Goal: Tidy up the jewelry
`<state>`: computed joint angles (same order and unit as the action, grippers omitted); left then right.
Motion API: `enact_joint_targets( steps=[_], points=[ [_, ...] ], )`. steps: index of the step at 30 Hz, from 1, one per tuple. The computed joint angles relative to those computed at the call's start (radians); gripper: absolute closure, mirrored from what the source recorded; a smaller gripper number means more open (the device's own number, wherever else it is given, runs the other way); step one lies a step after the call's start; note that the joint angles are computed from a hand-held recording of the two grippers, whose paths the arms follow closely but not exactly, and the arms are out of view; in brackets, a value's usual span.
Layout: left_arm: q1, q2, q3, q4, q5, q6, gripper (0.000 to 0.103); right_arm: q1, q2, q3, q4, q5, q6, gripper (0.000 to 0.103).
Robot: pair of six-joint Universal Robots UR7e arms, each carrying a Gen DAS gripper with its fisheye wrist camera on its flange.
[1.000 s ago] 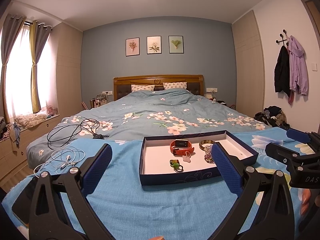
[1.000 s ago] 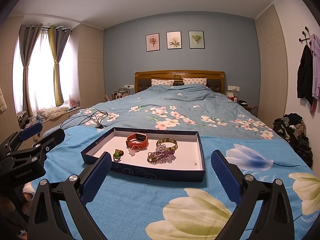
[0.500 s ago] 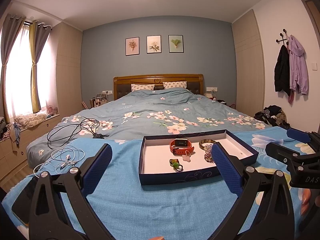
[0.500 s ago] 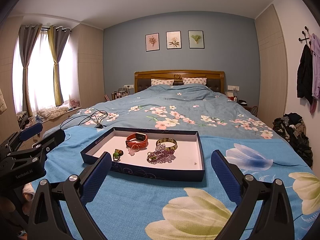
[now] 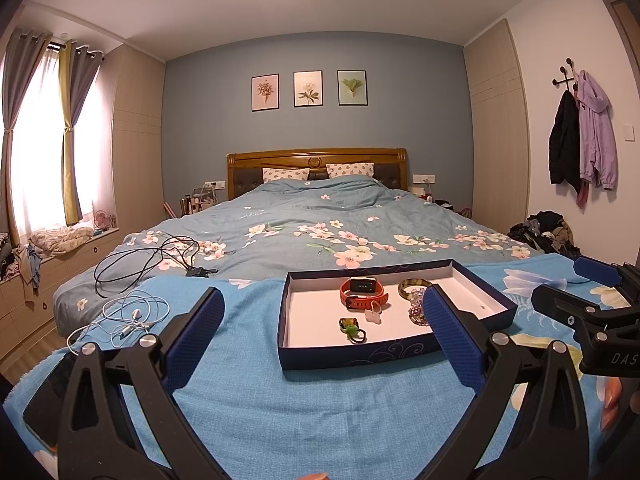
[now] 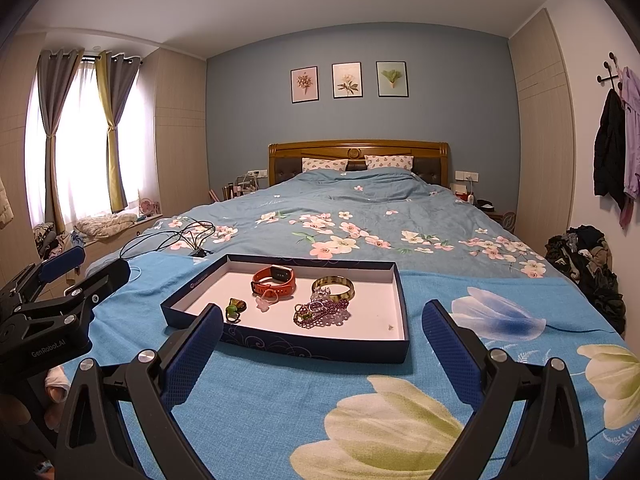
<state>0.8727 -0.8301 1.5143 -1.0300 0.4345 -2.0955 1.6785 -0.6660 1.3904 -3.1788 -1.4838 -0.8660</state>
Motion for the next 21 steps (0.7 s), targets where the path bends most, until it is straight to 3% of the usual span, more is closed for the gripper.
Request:
enact_joint_targets(
  steps=[21],
  points=[
    [0.002,0.007,-0.012,0.021,-0.004,-0.016,0.005,0.002,-0.001,-0.001,0.005,-0.002,0.0,0.007]
  ],
)
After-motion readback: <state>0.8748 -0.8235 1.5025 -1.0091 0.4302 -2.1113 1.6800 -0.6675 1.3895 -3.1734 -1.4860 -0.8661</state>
